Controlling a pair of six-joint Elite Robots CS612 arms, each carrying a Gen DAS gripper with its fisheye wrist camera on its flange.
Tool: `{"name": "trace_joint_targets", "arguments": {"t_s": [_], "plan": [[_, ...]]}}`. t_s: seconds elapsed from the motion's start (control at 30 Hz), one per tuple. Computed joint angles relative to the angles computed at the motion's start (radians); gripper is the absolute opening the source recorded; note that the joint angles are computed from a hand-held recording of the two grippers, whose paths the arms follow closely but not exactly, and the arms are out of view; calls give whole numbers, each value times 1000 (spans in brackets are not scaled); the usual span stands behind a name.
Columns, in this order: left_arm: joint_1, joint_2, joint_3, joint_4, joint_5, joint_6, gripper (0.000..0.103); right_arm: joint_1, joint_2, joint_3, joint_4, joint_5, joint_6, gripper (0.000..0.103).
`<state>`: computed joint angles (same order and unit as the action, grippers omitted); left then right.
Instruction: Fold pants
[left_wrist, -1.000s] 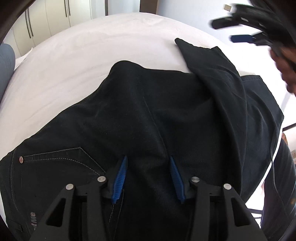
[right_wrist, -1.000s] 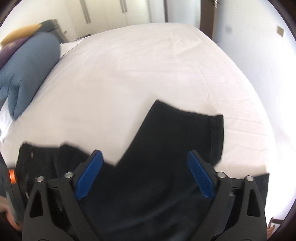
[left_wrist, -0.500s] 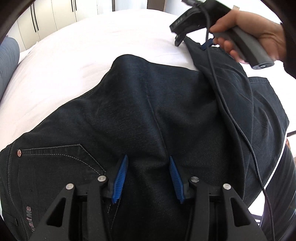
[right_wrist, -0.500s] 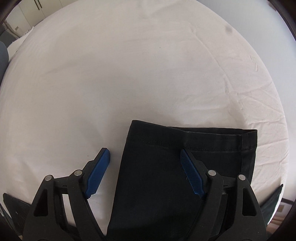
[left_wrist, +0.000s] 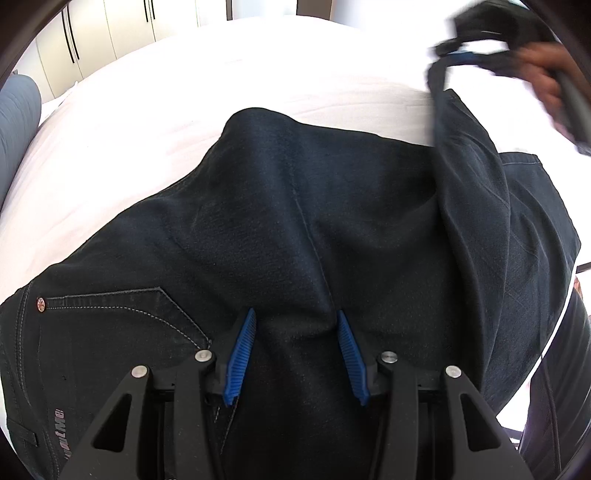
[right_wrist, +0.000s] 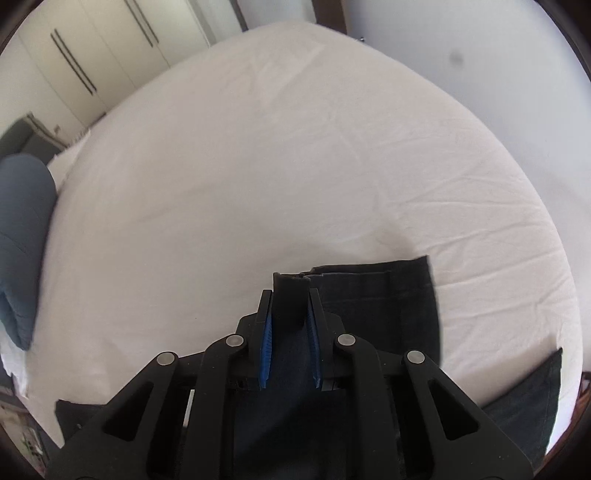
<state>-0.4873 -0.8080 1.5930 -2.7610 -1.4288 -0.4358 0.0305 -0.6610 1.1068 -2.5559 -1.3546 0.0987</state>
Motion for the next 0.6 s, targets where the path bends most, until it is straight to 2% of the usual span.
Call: {"name": "trace_joint_targets", "arguments": {"t_s": [0.1,0.23,0.3,0.4,0.5,0.6], "plan": [[2,2,-15,21,-8,-2,48,-77,-88,168,-205,103,106,15],[8,7,-43,67,-24,-1,49,-189,-181,390,-404,179,314,15],[8,10,-60,93,-24,-6,50,-227,-208,476,-453,180,382,15],[6,18,-85,128,-14,-13,51,-267,-208,561,-498,206,477,15],[4,23,-100,150,-1,-20,54,-282,-190,596,-527,224,549,15],[0,30,-112,153,21,-43,62,-284,-178,610,-588,237,570,15]]}}
